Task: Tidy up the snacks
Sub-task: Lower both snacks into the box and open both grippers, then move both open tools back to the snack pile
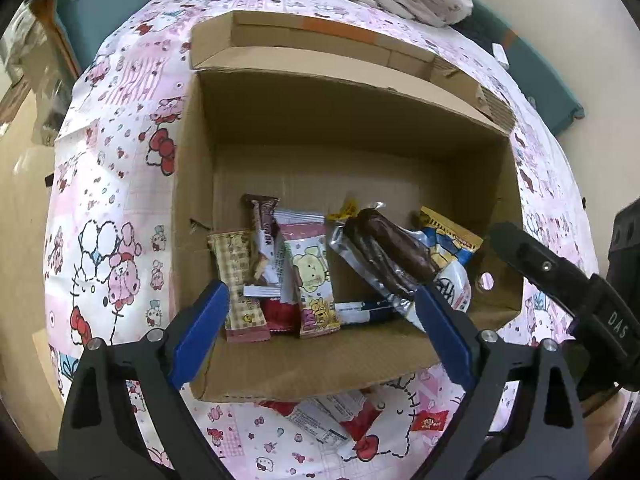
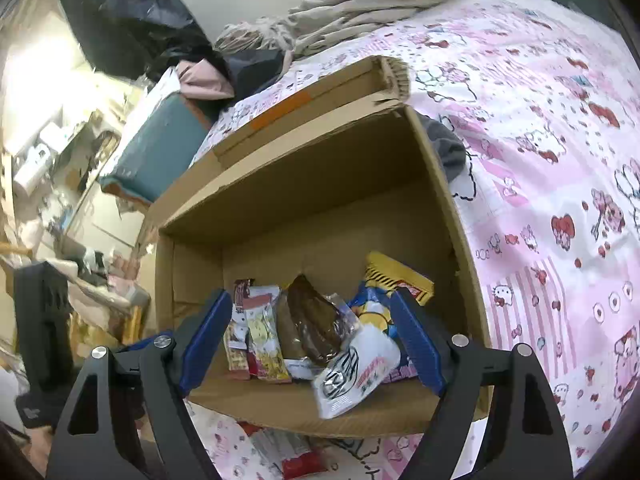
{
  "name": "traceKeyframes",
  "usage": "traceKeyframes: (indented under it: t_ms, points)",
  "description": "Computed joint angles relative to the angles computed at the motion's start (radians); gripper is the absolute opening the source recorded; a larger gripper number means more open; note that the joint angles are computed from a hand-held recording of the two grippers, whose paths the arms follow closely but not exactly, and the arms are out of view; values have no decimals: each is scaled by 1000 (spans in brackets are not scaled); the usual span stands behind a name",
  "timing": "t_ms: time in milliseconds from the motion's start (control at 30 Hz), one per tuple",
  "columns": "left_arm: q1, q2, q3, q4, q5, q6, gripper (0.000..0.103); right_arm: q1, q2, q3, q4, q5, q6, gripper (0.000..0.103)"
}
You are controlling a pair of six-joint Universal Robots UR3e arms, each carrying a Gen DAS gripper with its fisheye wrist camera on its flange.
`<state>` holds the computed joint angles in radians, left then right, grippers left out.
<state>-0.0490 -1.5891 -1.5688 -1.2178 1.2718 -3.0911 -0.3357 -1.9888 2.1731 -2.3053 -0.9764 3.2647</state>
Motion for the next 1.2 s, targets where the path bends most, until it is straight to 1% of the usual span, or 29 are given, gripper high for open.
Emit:
traceKeyframes:
  t_ms: [67, 233, 400, 467, 600, 700, 833, 900, 933, 967, 1033, 1100, 1167, 1200]
  points:
    - [8, 3, 0, -4, -3, -4, 92, 0, 4, -7, 10, -6, -3, 84]
    - [15, 15, -2, 7, 1, -3, 92, -8, 11, -22, 25, 17, -5, 84]
    - [26, 54, -22, 9, -1, 2, 92, -7, -34, -29, 58, 5, -12, 84]
    - [33, 78, -32, -2, 2, 5, 92, -28, -77, -27, 108, 17, -21, 84]
    - [46, 133, -43, -71, 20, 25, 92, -52, -147, -33, 193, 10, -41, 84]
    - [64, 191, -79, -90, 28, 55, 92, -83, -213, -38, 296, 18, -69, 84]
    - [114, 261, -131, -133, 22, 40, 92, -121, -304, -43, 424, 23, -108, 84]
    - [147, 306, -162, -163, 5, 37, 92, -84, -325, -49, 446, -57, -84, 83]
    - [163, 335, -179, -178, 2, 33, 92, -24, -322, -53, 431, -160, -42, 83]
    - [190, 377, -203, -199, -12, 36, 92, -2, -329, -53, 444, -201, -30, 83]
    - [224, 437, -237, -233, -25, 50, 92, -40, -383, -45, 544, -183, -52, 83]
    - [243, 483, -273, -260, -14, 47, 92, -120, -467, -39, 694, -137, -100, 83]
    - [243, 508, -312, -277, 8, 20, 92, -196, -539, -45, 842, -111, -154, 83]
    - [226, 509, -336, -270, 39, -15, 92, -246, -582, -51, 934, -88, -193, 83]
